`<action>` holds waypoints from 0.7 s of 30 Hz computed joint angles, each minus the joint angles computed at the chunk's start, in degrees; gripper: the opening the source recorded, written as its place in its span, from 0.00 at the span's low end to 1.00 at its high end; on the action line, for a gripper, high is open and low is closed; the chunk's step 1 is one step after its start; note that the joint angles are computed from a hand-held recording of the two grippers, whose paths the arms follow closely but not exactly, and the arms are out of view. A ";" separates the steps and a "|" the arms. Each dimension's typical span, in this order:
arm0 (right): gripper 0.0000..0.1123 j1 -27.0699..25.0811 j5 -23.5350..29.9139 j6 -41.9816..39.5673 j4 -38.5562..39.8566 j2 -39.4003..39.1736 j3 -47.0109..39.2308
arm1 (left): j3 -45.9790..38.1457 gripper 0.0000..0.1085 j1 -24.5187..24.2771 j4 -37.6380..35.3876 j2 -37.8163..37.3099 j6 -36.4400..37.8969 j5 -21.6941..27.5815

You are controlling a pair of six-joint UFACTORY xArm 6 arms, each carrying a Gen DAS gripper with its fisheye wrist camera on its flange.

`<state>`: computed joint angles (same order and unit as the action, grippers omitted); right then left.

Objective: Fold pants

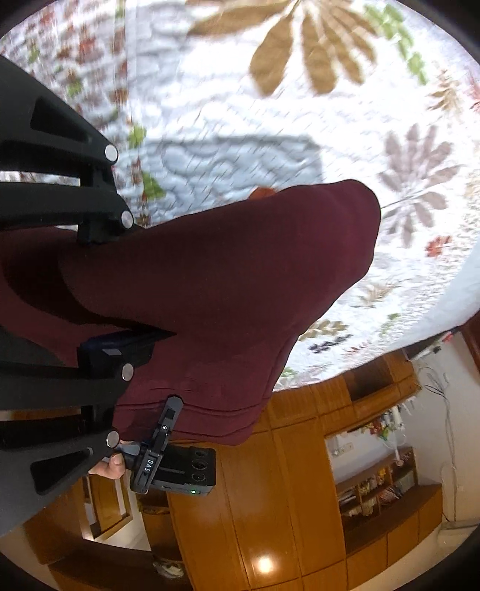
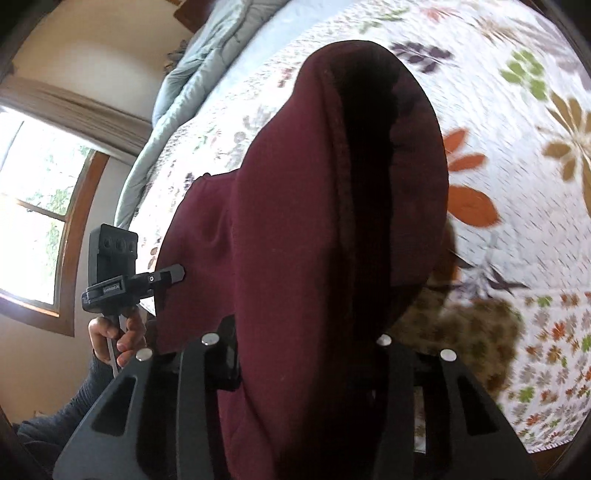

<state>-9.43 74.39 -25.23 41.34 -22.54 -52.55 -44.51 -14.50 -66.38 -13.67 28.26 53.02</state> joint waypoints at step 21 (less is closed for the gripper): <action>0.35 25.11 -6.60 13.63 -1.13 50.42 -55.33 | -27.82 0.30 28.51 10.93 22.30 0.45 9.47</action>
<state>15.68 67.79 -11.60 40.21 27.88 -107.88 -72.33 14.01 -55.45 8.63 28.71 62.49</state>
